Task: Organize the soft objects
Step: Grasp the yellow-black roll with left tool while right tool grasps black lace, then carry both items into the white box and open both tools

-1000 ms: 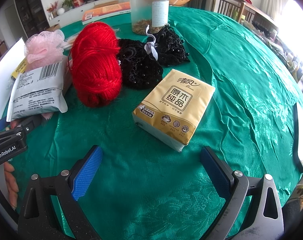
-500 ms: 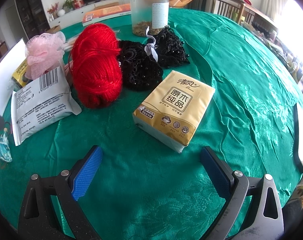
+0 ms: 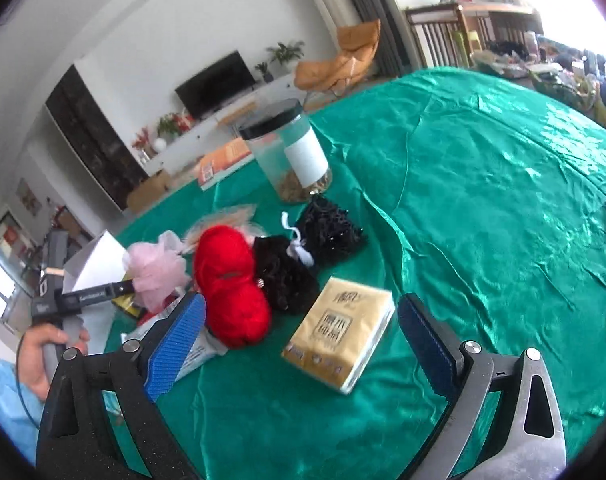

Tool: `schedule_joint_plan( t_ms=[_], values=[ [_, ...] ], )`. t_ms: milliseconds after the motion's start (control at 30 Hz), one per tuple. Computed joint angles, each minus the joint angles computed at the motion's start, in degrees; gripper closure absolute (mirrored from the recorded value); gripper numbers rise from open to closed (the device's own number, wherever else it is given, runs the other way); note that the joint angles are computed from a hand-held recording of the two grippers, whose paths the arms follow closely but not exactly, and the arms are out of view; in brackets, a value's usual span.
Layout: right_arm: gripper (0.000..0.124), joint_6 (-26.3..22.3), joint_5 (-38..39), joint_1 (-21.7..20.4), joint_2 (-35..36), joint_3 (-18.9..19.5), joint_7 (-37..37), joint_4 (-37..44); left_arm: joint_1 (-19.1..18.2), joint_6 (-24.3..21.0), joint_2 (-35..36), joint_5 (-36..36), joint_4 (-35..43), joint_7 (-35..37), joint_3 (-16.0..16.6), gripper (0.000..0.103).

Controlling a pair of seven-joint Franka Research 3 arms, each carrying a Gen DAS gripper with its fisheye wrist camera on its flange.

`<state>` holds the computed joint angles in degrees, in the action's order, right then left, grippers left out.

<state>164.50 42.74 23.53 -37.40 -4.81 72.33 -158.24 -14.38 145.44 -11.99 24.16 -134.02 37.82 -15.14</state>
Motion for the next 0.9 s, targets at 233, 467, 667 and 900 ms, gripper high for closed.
schedule_joint_plan(
  t_ms=[233,467,667,900],
  values=[
    [0.031,-20.94,-1.83,-1.53,24.48,-1.51,4.77,22.17,-1.09,4.03,-0.98,-8.07,-1.61,3.91,2.21,0.043],
    [0.098,-12.01,-10.41,-9.93,21.53,4.88,9.9,21.15,-0.28,8.26,-8.74,-9.0,-7.62,0.5,1.62,0.046],
    [0.098,-3.82,-13.75,-13.44,19.53,4.57,11.52,22.87,-0.53,10.78,-17.14,-9.85,-10.95,-2.59,1.19,0.046],
    [0.098,-5.9,-16.55,-8.28,12.36,5.51,5.48,22.98,-1.66,3.59,-36.72,-10.91,-18.3,-3.73,2.27,0.046]
  ],
)
